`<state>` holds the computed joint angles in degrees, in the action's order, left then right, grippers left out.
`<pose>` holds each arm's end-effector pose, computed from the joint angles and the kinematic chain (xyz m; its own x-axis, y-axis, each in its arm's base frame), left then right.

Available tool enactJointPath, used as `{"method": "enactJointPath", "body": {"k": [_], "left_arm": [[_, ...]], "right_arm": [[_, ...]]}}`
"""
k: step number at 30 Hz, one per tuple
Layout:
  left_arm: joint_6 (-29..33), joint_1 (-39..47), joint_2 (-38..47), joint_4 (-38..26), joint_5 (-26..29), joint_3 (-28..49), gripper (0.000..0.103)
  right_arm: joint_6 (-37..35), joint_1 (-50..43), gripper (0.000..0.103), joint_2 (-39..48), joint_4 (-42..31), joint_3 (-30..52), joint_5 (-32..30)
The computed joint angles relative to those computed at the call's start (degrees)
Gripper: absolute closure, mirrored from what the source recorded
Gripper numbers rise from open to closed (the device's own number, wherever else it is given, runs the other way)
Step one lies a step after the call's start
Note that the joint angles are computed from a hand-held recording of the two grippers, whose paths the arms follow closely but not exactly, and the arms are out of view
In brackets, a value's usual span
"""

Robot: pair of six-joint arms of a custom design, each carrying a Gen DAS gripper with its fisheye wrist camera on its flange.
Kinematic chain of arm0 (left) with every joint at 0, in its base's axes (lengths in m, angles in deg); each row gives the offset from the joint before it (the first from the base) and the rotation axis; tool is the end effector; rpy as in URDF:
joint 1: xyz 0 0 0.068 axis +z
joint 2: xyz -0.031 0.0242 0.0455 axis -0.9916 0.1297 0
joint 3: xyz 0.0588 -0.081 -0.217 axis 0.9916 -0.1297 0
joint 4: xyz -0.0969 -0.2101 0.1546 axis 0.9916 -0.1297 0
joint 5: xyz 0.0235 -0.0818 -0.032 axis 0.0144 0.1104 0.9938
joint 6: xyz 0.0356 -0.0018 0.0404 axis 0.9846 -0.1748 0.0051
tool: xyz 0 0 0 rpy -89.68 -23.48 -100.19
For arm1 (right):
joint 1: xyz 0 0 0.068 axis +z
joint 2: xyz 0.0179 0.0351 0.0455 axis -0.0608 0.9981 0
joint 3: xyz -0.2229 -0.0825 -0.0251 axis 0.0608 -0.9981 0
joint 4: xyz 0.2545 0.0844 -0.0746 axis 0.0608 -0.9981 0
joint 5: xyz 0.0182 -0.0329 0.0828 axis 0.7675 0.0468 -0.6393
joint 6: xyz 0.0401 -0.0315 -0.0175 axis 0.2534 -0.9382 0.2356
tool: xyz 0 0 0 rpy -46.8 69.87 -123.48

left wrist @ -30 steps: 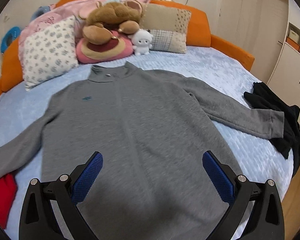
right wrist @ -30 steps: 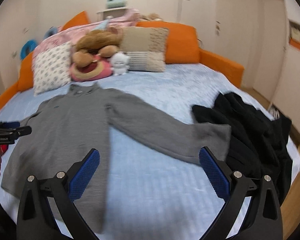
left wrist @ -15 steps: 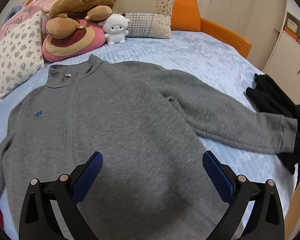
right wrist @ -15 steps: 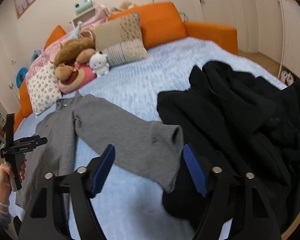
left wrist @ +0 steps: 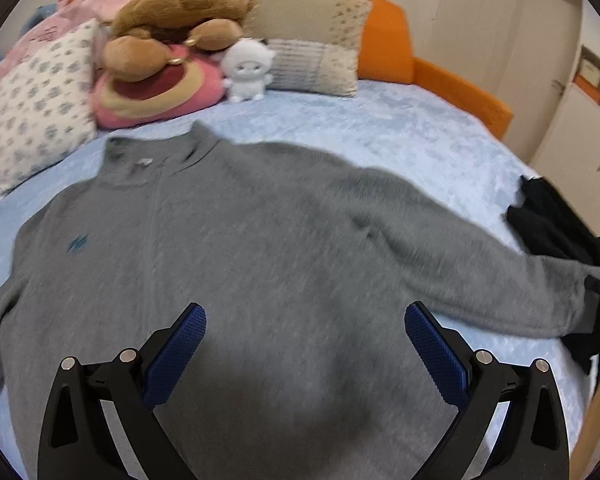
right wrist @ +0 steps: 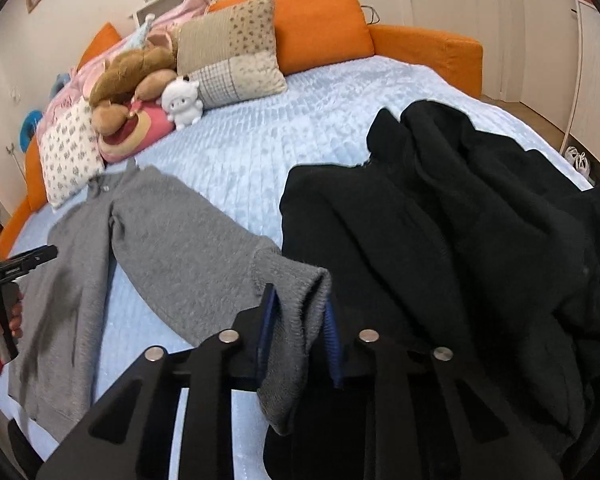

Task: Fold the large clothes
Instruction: 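Grasp the cuff of the sweatshirt sleeve nearest the right tool, then carry the sleeve across the body with the right tool while the left tool pins the body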

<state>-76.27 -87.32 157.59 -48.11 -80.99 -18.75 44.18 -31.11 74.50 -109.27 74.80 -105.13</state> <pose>0.3025 -0.0292 0.1168 -0.7803 0.0066 -0.6254 0.1070 0.9866 -0.1231 0.2292 -0.0981 0.1640 -0.7596 0.0793 -0.6455 -0.1240 0.9567 0.2635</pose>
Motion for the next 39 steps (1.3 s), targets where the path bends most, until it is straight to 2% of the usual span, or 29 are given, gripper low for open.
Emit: {"method": "enactJointPath", "body": {"k": [2,4,5,7,9,10,11,12,14,16,17,19,20,22,25,26,28,31,33,35,37,39], "left_arm": [[1.6,1.9,4.9,0.5,6.2,4.9,0.002],[1.0,4.9,13.8,-0.9,16.6,14.2,0.002],[-0.2,5.4,17.0,-2.4,18.2,18.2,0.002],[-3.2,5.0,25.7,-6.6,16.6,29.2,0.003],[-4.9,4.8,35.2,-12.3,15.4,41.6,0.008],[-6.4,4.7,39.3,-15.1,14.9,47.1,0.016],[-8.2,5.0,43.2,-17.5,15.7,52.2,0.030],[-9.4,5.3,45.7,-18.7,16.4,54.9,0.038],[-11.4,5.8,50.8,-21.4,18.0,60.8,0.064],[-11.7,5.8,55.1,-23.6,17.8,65.9,0.079],[-11.3,5.5,56.7,-24.7,17.5,68.0,0.081],[-10.9,5.2,60.9,-27.9,17.8,74.2,0.081],[-10.9,5.3,63.1,-29.5,18.7,77.4,0.084],[-12.0,6.1,70.4,-34.8,20.9,88.5,0.088],[-12.4,7.1,74.8,-37.0,23.1,94.3,0.093],[-12.3,7.5,74.0,-36.6,24.1,92.9,0.093],[-12.8,8.4,76.1,-37.7,26.9,95.5,0.093],[-12.9,9.4,78.3,-39.5,30.1,98.7,0.093],[-12.4,10.1,80.1,-41.4,32.8,101.9,0.093],[-12.1,10.8,81.8,-43.7,35.9,104.9,0.090],[-11.1,12.0,81.2,-42.9,38.9,104.0,0.079],[-11.4,13.3,79.2,-40.1,41.2,100.0,0.075]], "right_arm": [[-0.2,-1.0,0.097,-0.5,-0.8,0.8,-1.9],[-0.3,-2.6,0.097,-1.0,-2.1,2.1,-5.1],[-0.2,-3.1,0.097,-1.6,-1.8,2.3,-5.6],[0.8,-4.9,0.097,-2.8,0.6,2.7,-6.5],[1.4,-6.7,0.097,-0.4,0.9,5.7,-7.4],[1.8,-7.5,0.097,1.4,0.8,7.6,-8.1],[2.3,-8.1,0.097,3.0,1.0,9.6,-8.5],[2.6,-8.4,0.097,4.4,1.0,11.3,-8.6],[3.3,-8.5,0.097,7.8,0.7,16.2,-8.8],[5.0,-8.0,0.097,11.8,-0.6,22.3,-9.3],[6.0,-7.1,0.097,13.7,-1.7,26.2,-9.3],[6.5,-5.3,0.097,14.1,-2.9,30.0,-9.1],[6.9,-4.6,0.097,13.5,-3.1,30.8,-9.0],[8.4,-1.8,0.097,10.9,-4.3,33.0,-10.1],[9.8,2.0,0.097,6.1,-7.9,35.5,-15.7],[9.1,3.7,0.097,4.0,-9.5,35.9,-17.1],[7.5,9.1,0.097,0.8,-13.4,38.4,-19.1],[4.5,20.0,0.097,-3.7,-20.6,42.4,-20.4],[2.2,29.2,0.097,-6.5,-24.3,42.7,-18.8],[-1.1,42.4,0.097,-6.9,-28.7,41.6,-16.8],[-0.4,54.0,0.097,-6.9,-28.5,38.3,-13.2],[1.2,64.8,0.097,-5.7,-26.1,33.9,-10.0]]}}
